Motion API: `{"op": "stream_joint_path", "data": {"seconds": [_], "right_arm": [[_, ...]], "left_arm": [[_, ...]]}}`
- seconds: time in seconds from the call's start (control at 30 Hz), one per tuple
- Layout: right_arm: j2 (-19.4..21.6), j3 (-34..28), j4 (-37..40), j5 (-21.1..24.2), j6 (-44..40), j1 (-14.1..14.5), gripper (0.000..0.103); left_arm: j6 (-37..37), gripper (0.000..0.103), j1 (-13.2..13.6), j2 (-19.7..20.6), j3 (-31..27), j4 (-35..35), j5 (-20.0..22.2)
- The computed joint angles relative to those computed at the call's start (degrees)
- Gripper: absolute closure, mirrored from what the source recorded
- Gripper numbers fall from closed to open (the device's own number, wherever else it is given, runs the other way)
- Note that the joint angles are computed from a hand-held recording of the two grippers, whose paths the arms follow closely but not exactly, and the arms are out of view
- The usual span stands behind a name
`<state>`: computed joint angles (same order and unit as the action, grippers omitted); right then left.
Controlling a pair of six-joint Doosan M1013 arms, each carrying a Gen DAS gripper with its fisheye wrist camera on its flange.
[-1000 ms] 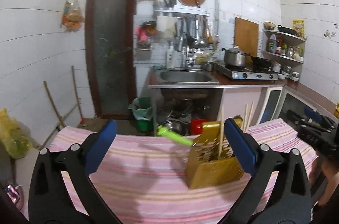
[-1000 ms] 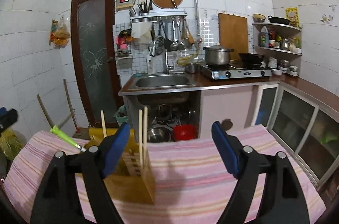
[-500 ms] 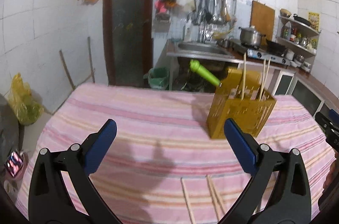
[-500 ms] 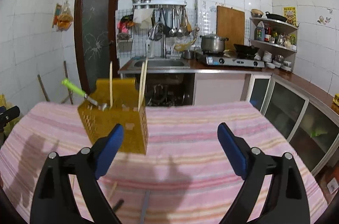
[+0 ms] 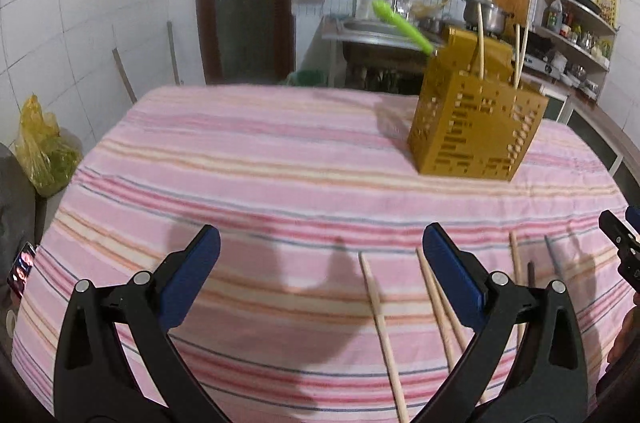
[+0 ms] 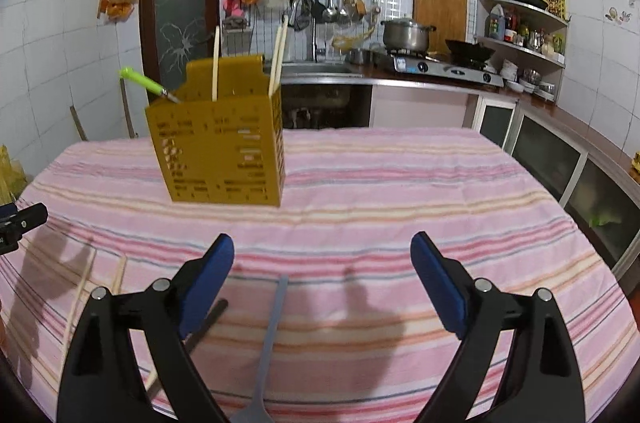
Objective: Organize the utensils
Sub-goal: 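Move both open grippers back over the loose chopsticks and spoon on the table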
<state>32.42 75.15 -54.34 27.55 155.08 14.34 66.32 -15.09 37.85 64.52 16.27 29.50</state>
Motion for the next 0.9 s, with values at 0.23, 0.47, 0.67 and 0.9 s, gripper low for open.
{"op": "stream_joint_path", "data": {"seconds": [0.23, 0.47, 0.67, 0.9], "right_arm": [[1.2, -1.1, 5.1, 2.5, -4.4, -0.1, 0.015], [3.2, -4.4, 14.1, 7.1, -14.1, 0.0, 0.015], [5.3, -7.9, 20.0, 11.3, -22.1, 0.2, 0.016], [6.5, -10.1, 27.0, 13.5, -27.1, -0.4, 0.052]], "left_arm": [[4.1, 0.005, 0.3, 2.0, -2.1, -5.7, 4.5], [5.2, 0.006, -0.4, 3.3, -3.2, -7.0, 6.6], [10.1, 0.027, -1.1, 4.7, -5.1, -10.5, 10.3], [8.3, 0.039, -1.8, 5.6, -6.3, -8.3, 12.7]]}}
